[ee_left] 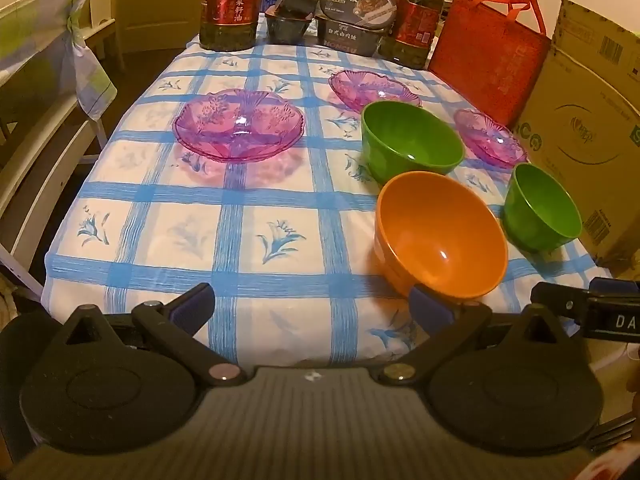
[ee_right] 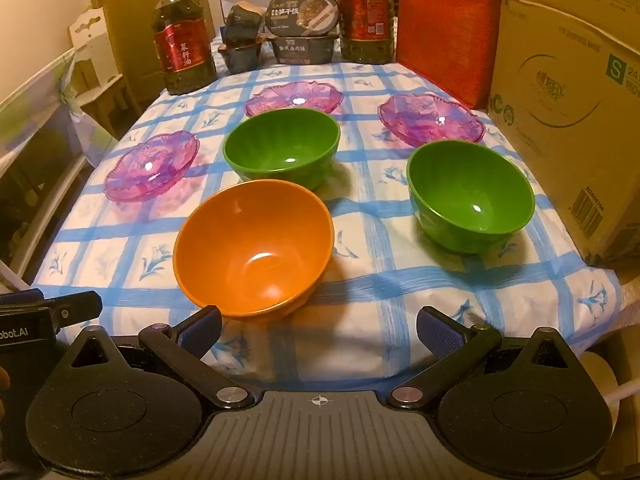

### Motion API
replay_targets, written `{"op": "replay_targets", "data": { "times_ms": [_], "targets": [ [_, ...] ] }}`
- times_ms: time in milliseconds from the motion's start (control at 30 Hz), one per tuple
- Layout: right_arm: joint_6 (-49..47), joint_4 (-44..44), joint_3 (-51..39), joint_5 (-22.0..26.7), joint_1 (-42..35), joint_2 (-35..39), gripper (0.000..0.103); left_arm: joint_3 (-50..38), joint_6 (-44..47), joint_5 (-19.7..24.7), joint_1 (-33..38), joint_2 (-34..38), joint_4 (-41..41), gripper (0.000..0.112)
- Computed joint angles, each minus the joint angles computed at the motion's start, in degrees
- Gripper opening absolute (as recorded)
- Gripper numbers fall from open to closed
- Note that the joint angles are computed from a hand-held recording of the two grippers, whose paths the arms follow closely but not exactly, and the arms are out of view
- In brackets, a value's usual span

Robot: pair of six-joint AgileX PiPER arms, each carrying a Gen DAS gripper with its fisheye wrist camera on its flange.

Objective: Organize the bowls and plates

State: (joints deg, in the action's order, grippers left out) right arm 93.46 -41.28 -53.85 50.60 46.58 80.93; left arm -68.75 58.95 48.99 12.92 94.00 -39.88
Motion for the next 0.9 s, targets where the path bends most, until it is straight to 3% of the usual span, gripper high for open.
{"op": "replay_targets", "data": {
  "times_ms": [900],
  "targets": [
    [1.49, -0.09, 0.75, -0.18, -0.22, -0.69, 0.103, -0.58, -0.63, 0.77, -0.84, -0.21, 0.3, 0.102]
  ]
}}
